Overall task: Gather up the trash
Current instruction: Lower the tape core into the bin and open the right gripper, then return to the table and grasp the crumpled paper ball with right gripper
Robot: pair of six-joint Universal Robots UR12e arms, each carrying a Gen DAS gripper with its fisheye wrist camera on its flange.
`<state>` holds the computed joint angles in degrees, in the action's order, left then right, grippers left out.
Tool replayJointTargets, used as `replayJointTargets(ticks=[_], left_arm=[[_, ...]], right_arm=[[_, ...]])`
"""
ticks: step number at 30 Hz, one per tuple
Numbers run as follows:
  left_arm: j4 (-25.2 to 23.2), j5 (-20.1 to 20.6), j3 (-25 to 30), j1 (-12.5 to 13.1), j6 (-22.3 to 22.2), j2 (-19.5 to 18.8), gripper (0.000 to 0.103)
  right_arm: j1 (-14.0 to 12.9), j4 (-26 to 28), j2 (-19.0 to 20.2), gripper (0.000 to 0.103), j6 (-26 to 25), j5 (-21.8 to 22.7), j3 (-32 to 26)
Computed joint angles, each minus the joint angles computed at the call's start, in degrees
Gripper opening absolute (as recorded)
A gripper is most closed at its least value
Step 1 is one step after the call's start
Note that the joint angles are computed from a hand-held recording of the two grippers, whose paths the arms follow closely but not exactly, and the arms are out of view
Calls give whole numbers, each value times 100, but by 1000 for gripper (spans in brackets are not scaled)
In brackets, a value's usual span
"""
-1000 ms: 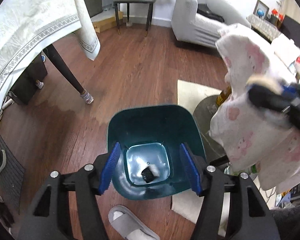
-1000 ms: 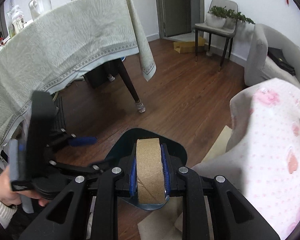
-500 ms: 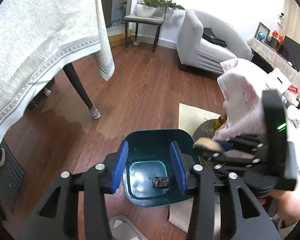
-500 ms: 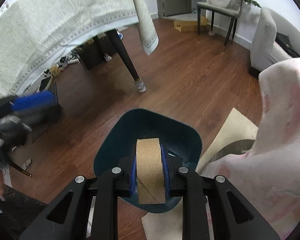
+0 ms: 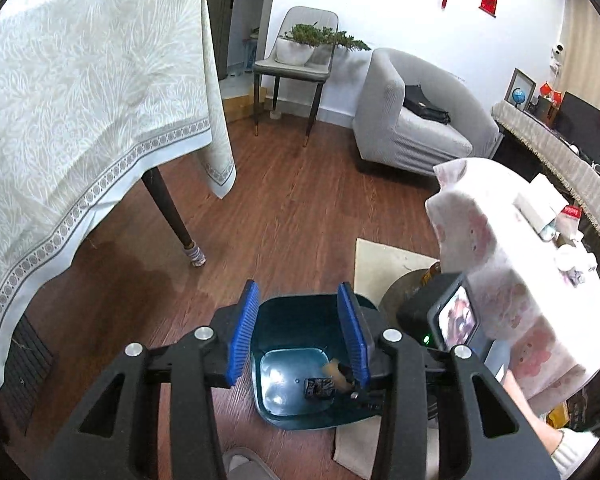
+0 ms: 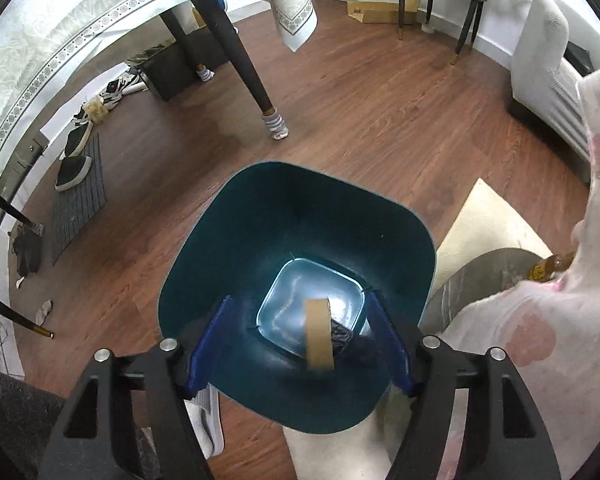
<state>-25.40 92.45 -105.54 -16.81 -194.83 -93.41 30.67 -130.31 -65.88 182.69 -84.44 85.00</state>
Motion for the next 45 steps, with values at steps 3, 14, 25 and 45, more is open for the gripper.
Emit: replayJointTargets(ticks=[3, 14, 25, 45], left_arm=[[110, -35, 44, -13, 9, 11, 43], [317, 275, 393, -182, 205, -166, 46], [633, 395, 706, -388, 266, -395, 64], [494, -49, 1542, -1071, 328, -1192, 74]], right_arm=[[-15, -29, -54, 70, -81, 50, 16], [-195, -779, -459, 69, -259, 677, 78], [-453, -1598, -986, 67, -498, 480, 399], [-1270, -2174, -2115, 67, -331, -356, 1625]])
